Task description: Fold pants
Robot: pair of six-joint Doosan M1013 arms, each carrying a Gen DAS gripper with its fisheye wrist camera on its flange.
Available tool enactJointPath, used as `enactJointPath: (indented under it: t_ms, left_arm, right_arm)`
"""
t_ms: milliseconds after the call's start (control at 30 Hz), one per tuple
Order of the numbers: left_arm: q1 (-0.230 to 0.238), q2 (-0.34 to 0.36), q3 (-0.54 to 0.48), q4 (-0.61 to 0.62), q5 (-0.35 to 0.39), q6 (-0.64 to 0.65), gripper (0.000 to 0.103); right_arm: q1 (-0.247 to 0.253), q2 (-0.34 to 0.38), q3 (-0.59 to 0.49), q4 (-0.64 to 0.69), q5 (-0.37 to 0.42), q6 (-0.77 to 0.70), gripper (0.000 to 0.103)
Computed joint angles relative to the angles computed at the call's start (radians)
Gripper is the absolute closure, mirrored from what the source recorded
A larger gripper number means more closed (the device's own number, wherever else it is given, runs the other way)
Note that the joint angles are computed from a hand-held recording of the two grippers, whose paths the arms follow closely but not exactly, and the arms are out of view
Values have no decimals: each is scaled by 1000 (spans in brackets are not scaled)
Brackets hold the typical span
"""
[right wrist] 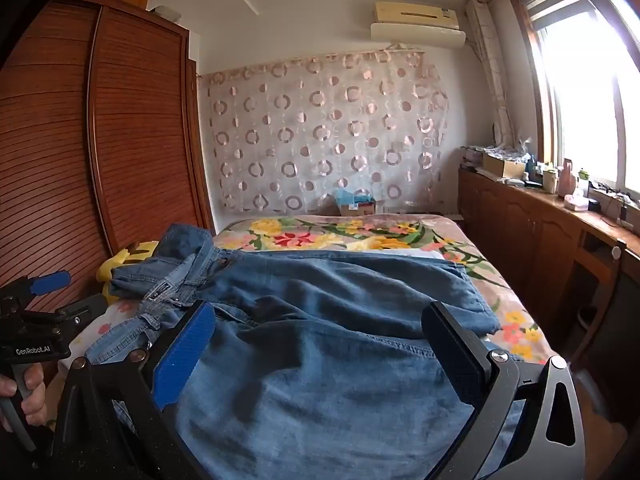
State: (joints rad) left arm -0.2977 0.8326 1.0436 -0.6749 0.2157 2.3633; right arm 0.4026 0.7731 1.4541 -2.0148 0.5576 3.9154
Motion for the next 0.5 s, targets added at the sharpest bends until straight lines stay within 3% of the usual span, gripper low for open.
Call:
enactJointPath:
  t_ms: [500]
  left_arm:
    - [3,-1,-3,28,24,-33,0]
  right_arm:
    - [1,-1,-3,21,-4,-23,0]
